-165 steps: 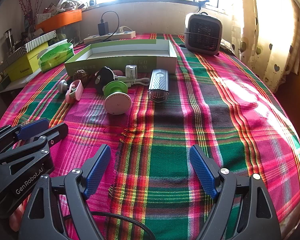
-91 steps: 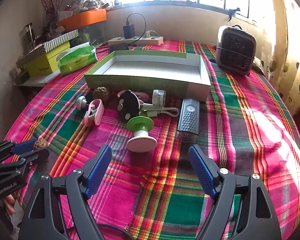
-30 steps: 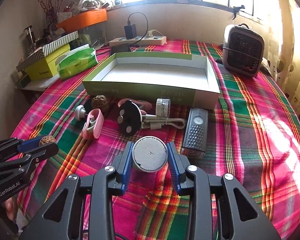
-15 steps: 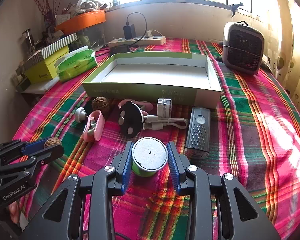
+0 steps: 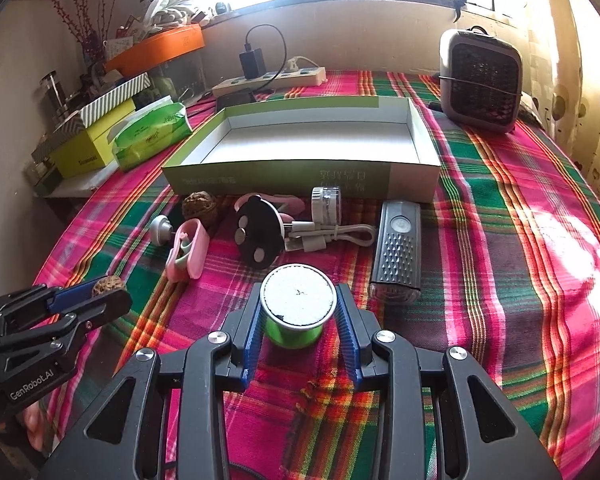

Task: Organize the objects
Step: 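Carry the walnut and the spool with both grippers over the white box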

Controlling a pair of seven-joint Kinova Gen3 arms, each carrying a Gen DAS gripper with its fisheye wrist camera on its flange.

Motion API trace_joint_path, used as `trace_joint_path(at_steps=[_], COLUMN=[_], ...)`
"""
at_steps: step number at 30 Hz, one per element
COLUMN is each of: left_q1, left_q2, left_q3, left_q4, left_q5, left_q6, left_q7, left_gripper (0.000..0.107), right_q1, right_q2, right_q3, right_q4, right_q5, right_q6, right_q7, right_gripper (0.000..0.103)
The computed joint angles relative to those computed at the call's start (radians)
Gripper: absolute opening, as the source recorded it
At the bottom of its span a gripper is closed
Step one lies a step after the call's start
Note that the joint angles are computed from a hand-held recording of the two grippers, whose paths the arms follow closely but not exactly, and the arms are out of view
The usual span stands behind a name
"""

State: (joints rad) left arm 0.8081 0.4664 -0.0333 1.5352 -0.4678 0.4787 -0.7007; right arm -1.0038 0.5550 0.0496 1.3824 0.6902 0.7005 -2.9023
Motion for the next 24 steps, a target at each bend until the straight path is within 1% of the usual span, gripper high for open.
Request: trace_joint_path(at_steps=[12, 18, 24], left_q1=[-0.01, -0.039, -0.056], left_q2=[0.011, 0.026, 0.052], left_q3=[0.01, 0.033, 0.047], left_q4=[-0.035, -0.077, -0.141], left_q5=[0.004, 0.039, 0.075], left_q6=[0.009, 0.014, 0.036], left_q7=[-0.025, -0.081, -0.145], left_gripper=[0.026, 0.026, 0.026], right_q1=[-0.013, -0.008, -0.001], right_q2=[0.002, 0.0, -0.004], right_q3=[0.004, 0.0, 0.002], right_q4=[-0.009, -0.019, -0.039], right_q5=[0.037, 0.041, 0.051], right_q6=[0.017, 0.023, 0.035], right_q7=[-0.009, 0.01, 0.031], right_gripper=[0.034, 0.034, 0.034])
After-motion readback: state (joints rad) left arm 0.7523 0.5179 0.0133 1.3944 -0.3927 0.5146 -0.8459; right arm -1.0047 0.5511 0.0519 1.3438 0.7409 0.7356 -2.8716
